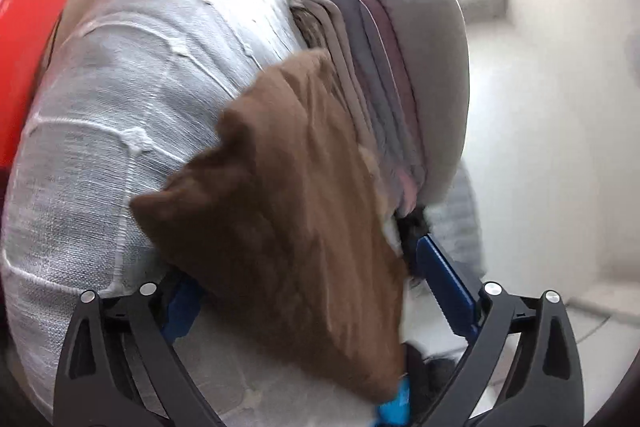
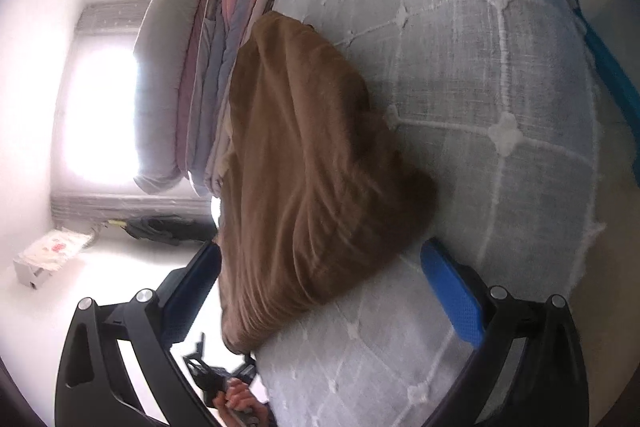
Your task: Fold large clothes
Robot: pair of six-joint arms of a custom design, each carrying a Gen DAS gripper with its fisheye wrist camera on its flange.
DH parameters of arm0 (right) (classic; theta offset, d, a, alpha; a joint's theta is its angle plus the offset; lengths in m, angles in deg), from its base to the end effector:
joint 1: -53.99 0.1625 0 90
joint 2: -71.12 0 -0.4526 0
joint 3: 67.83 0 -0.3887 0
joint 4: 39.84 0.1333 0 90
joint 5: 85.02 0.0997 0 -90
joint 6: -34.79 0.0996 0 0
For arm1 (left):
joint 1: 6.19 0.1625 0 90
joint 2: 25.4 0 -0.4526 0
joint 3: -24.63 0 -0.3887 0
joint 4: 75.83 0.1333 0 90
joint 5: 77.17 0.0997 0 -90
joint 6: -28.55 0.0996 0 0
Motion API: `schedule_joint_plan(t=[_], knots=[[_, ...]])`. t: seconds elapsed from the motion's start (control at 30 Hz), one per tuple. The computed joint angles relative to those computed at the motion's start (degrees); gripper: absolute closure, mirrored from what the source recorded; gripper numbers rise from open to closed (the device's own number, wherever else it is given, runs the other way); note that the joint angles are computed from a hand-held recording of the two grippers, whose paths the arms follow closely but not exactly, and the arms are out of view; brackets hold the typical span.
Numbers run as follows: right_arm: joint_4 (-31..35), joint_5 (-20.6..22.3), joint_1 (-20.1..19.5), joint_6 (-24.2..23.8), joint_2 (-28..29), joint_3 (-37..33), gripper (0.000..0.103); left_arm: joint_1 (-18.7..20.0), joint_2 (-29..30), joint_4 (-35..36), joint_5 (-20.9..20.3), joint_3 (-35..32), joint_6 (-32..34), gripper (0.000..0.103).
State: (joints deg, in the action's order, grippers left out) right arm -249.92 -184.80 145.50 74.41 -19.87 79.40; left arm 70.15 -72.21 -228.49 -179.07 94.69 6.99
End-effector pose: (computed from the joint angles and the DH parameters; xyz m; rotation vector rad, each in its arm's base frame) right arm 0.1253 -0.3371 0.3381 0.9327 2.2964 -1.5179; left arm -0.0807 -0.8096 0.3270 0.0831 -2.6258 0.8134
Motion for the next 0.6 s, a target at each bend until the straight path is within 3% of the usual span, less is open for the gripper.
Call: schedule_joint_plan(t=[0.17, 0.27, 0.3, 0.33, 0.37, 0.47, 0.5, 0.53, 0.57, 0.6], knots=[[-2.00, 0.58, -1.57, -0.07, 1.51, -0.72, 0.007, -1.51, -0.14, 2.62, 3.58, 0.26, 7.22, 0.010], [-3.56, 1.76, -2.91, -1.32, 1.97, -1.00, 0.006, -1.44, 0.89, 6.18, 4.66, -2.70, 5.43, 0.010], [-3.30, 1.28, -2.81, -2.25, 1.99, -1.37, 0.011, -1.43, 1.79, 8.34, 5.77, -4.75, 3.99, 0.010], [-2.34, -1.13, -1.82, -3.40, 2.06, -2.13, 0.024, -1.54, 2.09, 9.55, 6.82, -5.47, 3.30, 0.010], [0.58, -4.34, -0.90, -3.46, 1.65, -2.97, 0.066, -1.80, 2.51, 11.17, 8.16, -6.49, 2.80, 0.010], [-0.75, -3.36, -2.09, -2.69, 2.18, -2.71, 0.073, -3.09, 3.79, 17.25, 12.58, -9.92, 2.16, 0.009], [-1.23, -4.59, -0.83, -4.02, 2.60, -3.24, 0.075, -3.26, 4.12, 18.60, 12.76, -11.06, 2.74, 0.016], [-2.18, -4.84, 0.14, -5.23, 3.05, -3.61, 0.075, -3.53, 4.15, 19.32, 13.77, -11.47, 4.03, 0.063], [-2.96, -5.18, 0.85, -6.03, 3.37, -3.73, 0.077, -3.47, 4.19, 19.78, 12.87, -12.06, 5.78, 0.075], [-4.26, -5.05, 1.63, -6.71, 3.73, -3.66, 0.078, -3.58, 3.76, 19.64, 12.52, -11.95, 7.09, 0.079]])
